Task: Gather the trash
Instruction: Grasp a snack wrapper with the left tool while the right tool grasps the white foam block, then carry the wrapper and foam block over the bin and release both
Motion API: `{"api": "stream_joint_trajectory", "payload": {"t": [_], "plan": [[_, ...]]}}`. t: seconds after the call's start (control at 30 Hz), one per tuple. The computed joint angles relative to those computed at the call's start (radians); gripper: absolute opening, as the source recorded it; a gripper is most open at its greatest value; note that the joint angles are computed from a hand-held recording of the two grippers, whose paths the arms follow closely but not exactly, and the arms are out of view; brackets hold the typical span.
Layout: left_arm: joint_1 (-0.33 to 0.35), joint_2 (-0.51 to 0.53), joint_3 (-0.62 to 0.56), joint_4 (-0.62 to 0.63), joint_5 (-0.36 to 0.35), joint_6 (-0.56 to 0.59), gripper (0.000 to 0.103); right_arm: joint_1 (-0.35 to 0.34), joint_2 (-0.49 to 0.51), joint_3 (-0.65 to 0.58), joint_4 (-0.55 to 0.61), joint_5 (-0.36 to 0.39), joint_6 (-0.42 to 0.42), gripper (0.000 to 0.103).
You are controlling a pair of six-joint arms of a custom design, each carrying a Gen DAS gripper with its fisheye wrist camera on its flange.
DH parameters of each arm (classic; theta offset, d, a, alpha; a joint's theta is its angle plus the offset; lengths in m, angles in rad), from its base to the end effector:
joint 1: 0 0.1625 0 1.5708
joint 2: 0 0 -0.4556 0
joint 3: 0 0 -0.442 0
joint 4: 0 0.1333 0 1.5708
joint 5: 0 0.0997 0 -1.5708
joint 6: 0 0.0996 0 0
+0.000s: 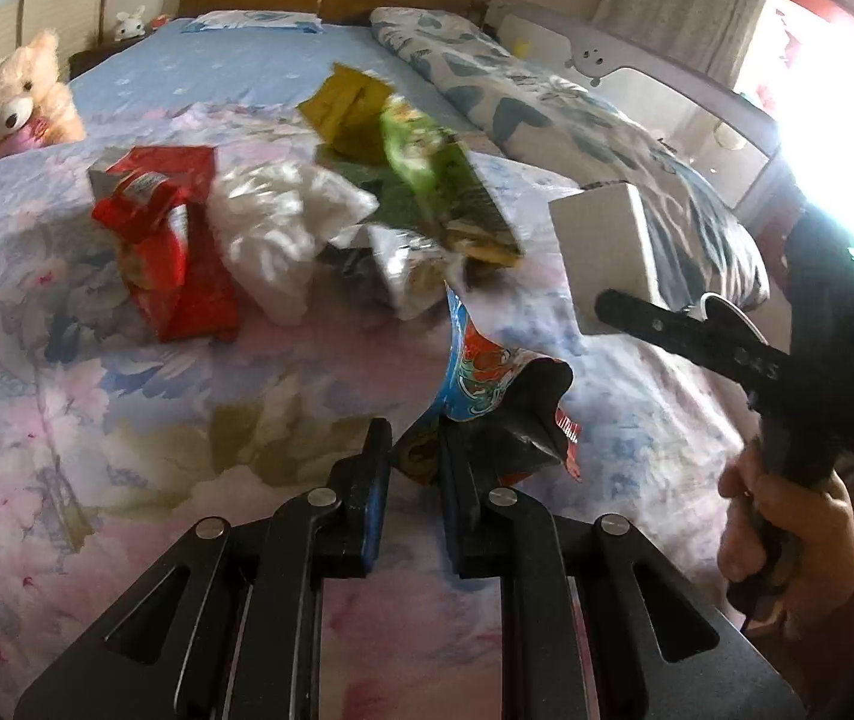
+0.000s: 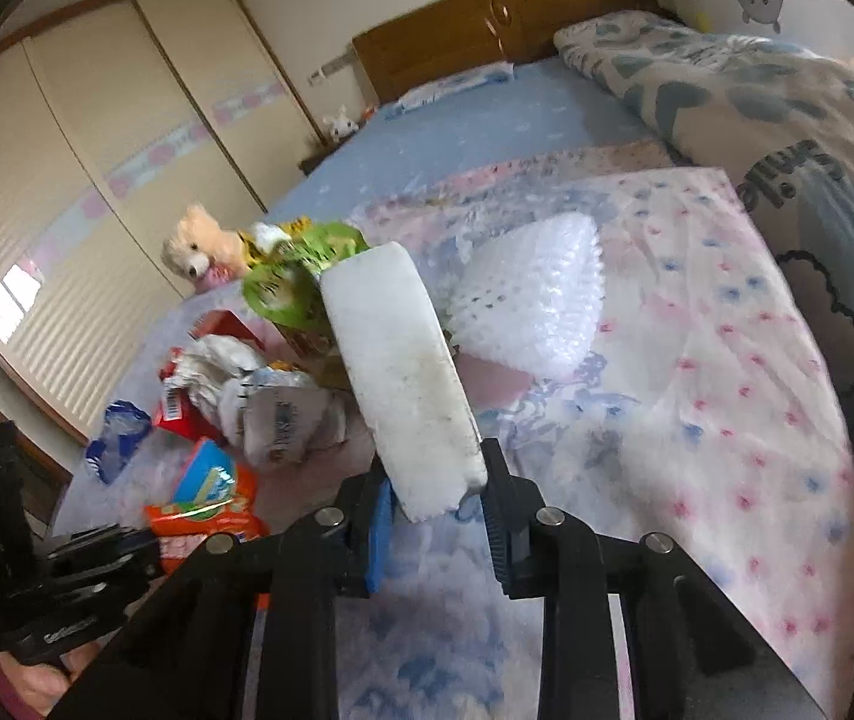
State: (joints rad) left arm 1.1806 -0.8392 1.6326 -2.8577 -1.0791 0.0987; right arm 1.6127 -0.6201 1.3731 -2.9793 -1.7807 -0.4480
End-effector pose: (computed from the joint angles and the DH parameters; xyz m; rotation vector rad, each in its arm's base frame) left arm -0.1161 -0.7565 0.1564 0.4753 2.5925 -0.7514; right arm 0.1473 -0.8262 0.1086 0.5584 -2.6306 0.8379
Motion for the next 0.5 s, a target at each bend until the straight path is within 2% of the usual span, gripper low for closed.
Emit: {"api": "stream_joint_trajectory", "payload": {"t": [0.2,0.5], "plan": [[-0.026,0.023,-0.009,0.002,-0.032,0.027,0.014,-0.014,-0.095,0.130,-0.071,0.009,0.019,0.026],[-0.074,0.078,-0.048,0.036,-0.064,0.055,0.014,-0.055,-0.230,0.297,-0.174,-0.037,0.049,0.026]]}}
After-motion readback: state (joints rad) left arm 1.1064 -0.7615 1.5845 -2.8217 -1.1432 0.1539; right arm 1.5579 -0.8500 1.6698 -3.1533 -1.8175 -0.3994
